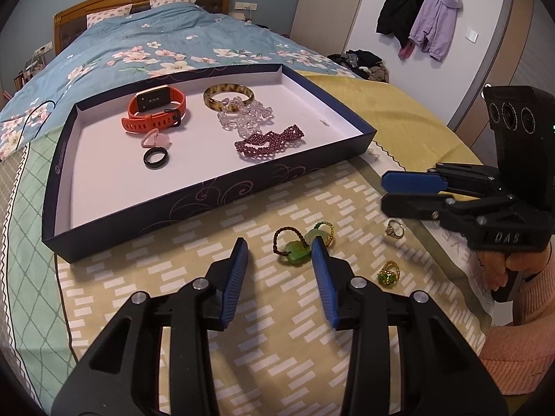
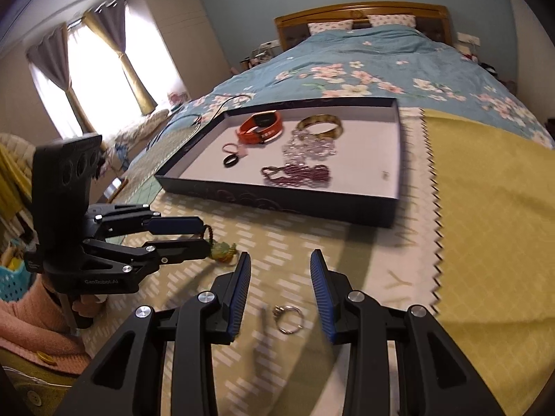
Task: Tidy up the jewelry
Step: 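Grasp the black green-beaded hair tie with the left tool while the right tool grasps the green bead charm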
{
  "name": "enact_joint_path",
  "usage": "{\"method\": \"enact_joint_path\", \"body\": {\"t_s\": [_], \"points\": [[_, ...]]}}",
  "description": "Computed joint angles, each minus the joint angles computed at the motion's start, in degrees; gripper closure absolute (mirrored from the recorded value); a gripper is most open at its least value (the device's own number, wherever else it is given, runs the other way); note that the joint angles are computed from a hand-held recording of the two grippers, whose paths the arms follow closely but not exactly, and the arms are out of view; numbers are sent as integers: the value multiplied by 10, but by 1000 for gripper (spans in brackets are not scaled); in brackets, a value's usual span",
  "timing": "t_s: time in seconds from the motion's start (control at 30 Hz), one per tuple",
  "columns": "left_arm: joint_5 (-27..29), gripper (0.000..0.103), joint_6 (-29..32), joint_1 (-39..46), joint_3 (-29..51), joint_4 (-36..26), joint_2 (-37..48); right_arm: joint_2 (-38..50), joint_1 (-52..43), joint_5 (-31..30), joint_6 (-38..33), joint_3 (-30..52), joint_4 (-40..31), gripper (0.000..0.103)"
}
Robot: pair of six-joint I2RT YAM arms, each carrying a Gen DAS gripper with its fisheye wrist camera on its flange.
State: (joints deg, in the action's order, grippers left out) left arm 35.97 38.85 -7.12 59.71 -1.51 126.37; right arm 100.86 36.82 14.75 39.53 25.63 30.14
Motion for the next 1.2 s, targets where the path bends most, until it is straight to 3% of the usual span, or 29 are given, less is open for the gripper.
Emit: {"method": "enact_joint_path", "body": {"t_s": [0.27, 0.33, 0.5, 0.63, 0.83, 1.13, 1.2], "points": [[-2, 76, 1, -7, 2, -6, 2, 47, -5, -43, -26, 52, 5, 76], [0, 82, 0, -7, 3, -10, 3, 70, -16, -73, -27, 73, 9, 84], [2, 82, -1, -5, 3, -9, 4, 101, -33, -118, -14, 95, 27, 86], [3, 82, -4, -5, 3, -8, 4, 113, -33, -125, -10, 106, 24, 88], [6, 84, -6, -1, 2, -7, 2, 112, -34, -133, -11, 101, 37, 101], [16, 84, -7, 10, -4, -6, -3, 93, -29, -108, -7, 76, 52, 101], [16, 96, -8, 12, -6, -5, -5, 87, -28, -102, -7, 72, 53, 101]]}}
